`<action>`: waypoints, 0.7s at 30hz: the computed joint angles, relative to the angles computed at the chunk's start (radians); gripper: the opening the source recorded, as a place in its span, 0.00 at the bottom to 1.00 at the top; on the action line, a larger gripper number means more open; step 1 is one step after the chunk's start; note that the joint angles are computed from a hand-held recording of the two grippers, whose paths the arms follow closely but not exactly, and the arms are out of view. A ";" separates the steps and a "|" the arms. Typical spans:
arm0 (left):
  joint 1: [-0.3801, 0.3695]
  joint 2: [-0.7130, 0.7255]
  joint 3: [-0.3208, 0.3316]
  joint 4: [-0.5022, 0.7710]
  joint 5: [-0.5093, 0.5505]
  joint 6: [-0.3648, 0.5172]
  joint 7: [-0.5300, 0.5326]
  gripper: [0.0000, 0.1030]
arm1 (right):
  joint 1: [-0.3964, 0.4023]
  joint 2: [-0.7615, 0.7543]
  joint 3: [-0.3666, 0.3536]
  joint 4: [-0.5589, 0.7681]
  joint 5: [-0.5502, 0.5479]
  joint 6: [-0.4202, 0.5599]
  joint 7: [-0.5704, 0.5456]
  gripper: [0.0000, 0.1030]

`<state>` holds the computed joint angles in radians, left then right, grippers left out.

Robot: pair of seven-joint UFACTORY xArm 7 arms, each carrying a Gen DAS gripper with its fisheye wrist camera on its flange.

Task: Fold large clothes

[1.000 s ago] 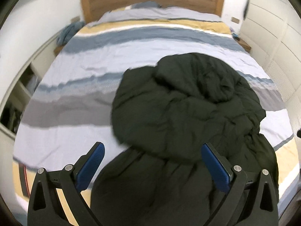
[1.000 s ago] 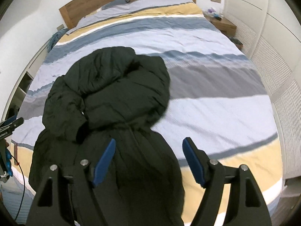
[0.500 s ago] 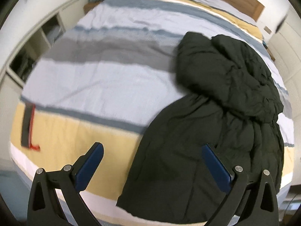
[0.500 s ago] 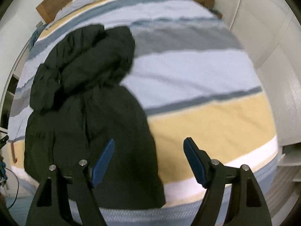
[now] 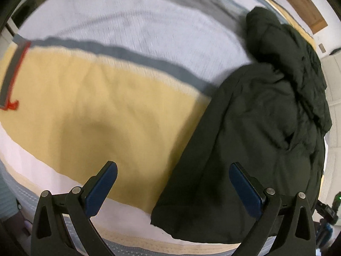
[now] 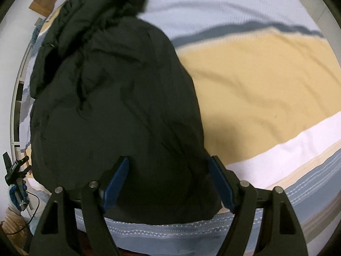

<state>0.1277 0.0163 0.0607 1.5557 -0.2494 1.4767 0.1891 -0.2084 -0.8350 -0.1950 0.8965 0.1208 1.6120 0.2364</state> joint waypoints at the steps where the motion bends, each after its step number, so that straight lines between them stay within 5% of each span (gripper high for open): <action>1: 0.000 0.000 0.000 -0.010 -0.009 0.008 0.006 0.99 | -0.003 -0.009 -0.001 -0.015 0.002 -0.004 0.001 0.74; 15: -0.033 -0.109 -0.003 -0.219 -0.112 0.044 0.001 0.98 | -0.052 -0.117 -0.066 -0.188 0.106 -0.051 0.041 0.80; 21: -0.049 -0.157 0.003 -0.246 -0.132 0.054 -0.046 0.71 | -0.038 -0.132 -0.076 -0.214 0.176 -0.022 0.060 0.78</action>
